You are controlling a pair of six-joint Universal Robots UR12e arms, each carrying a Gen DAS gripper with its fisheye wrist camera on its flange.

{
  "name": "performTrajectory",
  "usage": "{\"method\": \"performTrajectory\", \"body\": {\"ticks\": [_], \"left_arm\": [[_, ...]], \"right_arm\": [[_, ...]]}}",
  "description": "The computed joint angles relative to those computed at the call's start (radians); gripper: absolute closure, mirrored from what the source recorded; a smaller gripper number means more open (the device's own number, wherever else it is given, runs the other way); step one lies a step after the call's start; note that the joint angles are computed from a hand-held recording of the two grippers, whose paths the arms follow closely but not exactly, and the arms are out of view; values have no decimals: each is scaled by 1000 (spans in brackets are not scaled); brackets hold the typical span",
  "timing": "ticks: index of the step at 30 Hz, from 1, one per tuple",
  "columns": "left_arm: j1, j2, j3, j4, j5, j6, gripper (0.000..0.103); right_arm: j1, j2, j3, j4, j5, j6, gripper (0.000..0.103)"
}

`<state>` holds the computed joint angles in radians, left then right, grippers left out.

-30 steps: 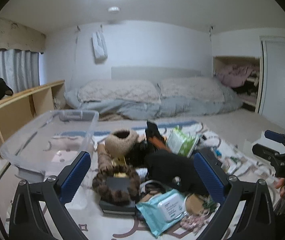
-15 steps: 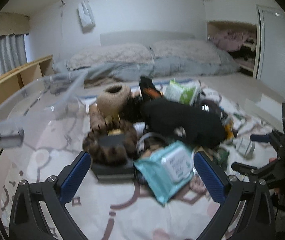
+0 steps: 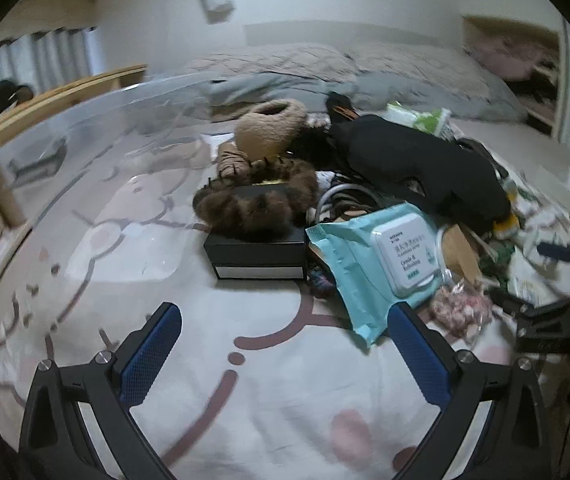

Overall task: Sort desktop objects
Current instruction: 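Move the right tool toward the white round tape measure while the left tool approaches the pink candy bag, then lower the right gripper around the white tape measure and close it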

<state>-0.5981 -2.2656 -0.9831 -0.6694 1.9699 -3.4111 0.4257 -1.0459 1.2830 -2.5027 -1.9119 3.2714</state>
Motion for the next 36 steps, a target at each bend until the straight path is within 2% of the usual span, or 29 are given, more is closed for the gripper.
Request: {"method": "performTrajectory", "body": {"ticks": [6,8,11,13,16,18,20,22,23,27,30,34,36], "left_arm": [[-19,-11,-30,27,27,-163,0],[-20,-14,-37,21,19,-187,0],[-20,-19,-43,15,35,-209,0],[-18,-20,-49,17,52,-213,0],[-13,-22,-56,-2,68,-232,0],[-11,-29,-58,-10,105,-223,0],[-13,-36,-72,25,149,-183,0],[-14,-39,-83,61,162,-152,0],[-14,-39,-85,65,162,-155,0],[7,-20,-105,67,73,-213,0],[11,-12,-108,58,47,-204,0],[8,4,-120,79,101,-262,0],[15,16,-128,85,88,-287,0]], "right_arm": [[17,17,-20,62,-74,89,0],[18,20,-22,64,-86,114,0],[19,27,-27,64,-88,207,0],[24,34,-22,28,-89,245,0],[45,56,-37,2,-148,185,0],[52,66,-49,-3,-174,155,0],[51,69,-56,2,-169,141,0],[56,70,-59,-1,-175,126,0],[60,72,-60,-10,-184,105,0],[74,79,-59,-57,-197,12,0],[82,79,-55,-84,-190,-28,0],[100,84,-47,-150,-196,-104,0],[108,87,-48,-170,-193,-140,0]]}}
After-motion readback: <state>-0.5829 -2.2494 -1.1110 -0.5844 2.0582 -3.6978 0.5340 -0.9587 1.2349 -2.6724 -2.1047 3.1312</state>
